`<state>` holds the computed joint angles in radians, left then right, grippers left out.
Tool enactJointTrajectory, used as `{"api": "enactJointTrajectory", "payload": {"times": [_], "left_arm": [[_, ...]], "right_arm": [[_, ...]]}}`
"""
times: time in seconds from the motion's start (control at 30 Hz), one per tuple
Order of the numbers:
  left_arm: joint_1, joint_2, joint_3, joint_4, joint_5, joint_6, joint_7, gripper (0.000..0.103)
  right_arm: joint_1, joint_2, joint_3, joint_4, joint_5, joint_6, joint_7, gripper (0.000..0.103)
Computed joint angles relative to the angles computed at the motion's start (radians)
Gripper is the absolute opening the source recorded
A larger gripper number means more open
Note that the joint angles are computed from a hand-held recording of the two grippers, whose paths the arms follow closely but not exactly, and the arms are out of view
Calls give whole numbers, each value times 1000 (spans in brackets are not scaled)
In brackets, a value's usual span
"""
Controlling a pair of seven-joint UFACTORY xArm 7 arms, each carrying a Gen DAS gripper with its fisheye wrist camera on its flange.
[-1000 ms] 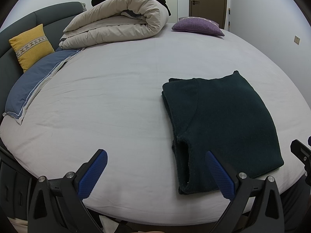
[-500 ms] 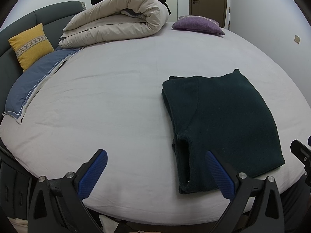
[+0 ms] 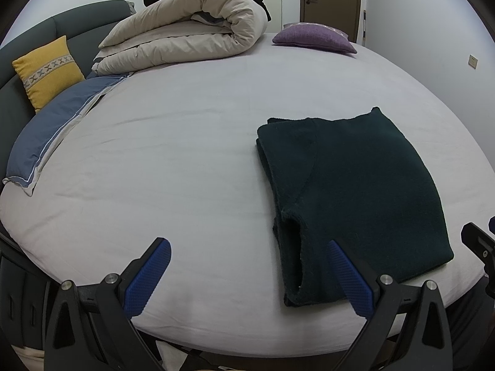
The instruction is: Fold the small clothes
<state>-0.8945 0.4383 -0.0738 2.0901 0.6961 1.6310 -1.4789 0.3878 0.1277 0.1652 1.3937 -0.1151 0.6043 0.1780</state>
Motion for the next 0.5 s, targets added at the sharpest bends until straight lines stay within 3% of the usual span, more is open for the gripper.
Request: {"api": "enactJointTrajectory", "payload": {"times": [0.5], "left_arm": [[9, -4, 0, -10, 0, -13, 10, 103]], "right_arm": [[-4, -3, 1, -4, 19, 3, -15, 103]]}}
